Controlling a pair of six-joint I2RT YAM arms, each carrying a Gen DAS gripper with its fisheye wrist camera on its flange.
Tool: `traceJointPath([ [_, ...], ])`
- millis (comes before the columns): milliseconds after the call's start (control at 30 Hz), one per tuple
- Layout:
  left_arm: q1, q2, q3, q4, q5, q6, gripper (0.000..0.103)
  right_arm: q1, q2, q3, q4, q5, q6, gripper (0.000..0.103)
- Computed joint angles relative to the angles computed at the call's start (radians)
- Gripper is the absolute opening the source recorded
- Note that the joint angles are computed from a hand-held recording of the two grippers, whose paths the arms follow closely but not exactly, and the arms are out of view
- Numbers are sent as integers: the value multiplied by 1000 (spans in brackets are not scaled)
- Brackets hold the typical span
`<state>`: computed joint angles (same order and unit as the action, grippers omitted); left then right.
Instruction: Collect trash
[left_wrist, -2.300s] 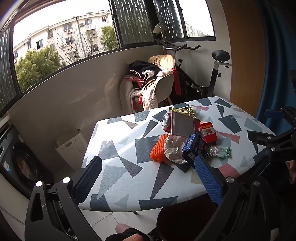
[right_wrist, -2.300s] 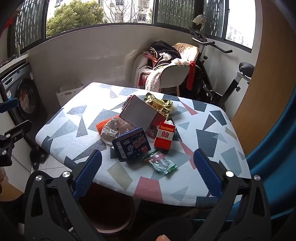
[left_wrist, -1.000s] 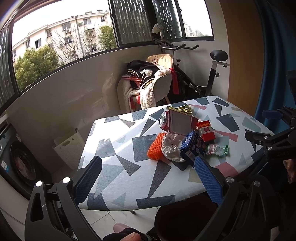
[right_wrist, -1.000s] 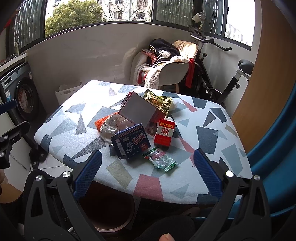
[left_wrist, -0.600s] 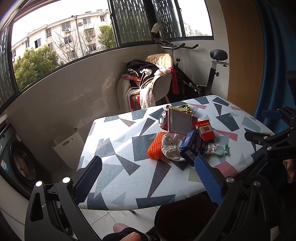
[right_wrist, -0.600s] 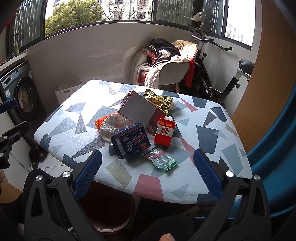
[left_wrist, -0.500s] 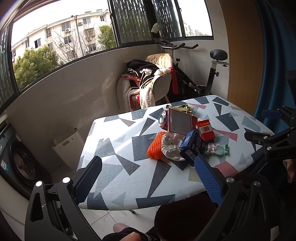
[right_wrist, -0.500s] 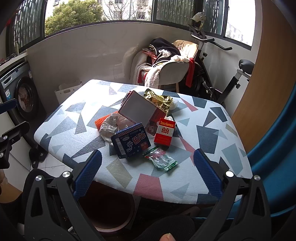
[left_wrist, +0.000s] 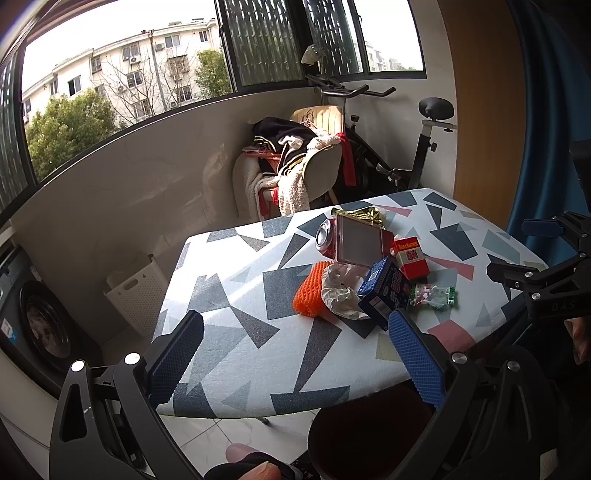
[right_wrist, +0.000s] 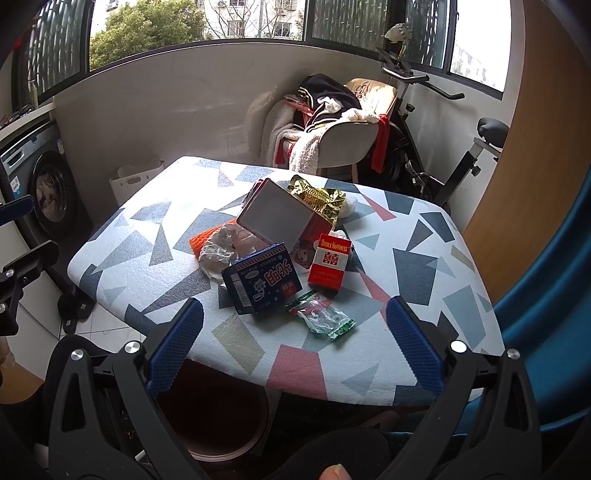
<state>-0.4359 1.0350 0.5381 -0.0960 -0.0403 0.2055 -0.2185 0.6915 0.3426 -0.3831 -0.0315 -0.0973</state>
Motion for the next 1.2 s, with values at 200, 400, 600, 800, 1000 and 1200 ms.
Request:
traceJointPath([
  [200, 0, 1, 0, 0, 0, 0, 98, -2, -1, -6, 3, -1, -2, 97],
  [400, 0, 1, 1, 0, 0, 0, 98, -1, 1, -6, 5, 0, -2, 97],
  [600, 0, 2, 1, -1, -1, -1, 98, -6, 4, -7, 6, -5, -5, 97],
  [800, 11, 31, -25, 46, 3, -4, 98, -32, 20, -47, 48, -39, -13, 97],
  [1000, 23, 96, -130, 273, 46, 54, 98, -79, 102, -90, 144, -141, -47, 98],
  [1200, 56, 238, -110, 345, 80, 46, 98, -95, 264, -125, 290, -179, -77, 98],
])
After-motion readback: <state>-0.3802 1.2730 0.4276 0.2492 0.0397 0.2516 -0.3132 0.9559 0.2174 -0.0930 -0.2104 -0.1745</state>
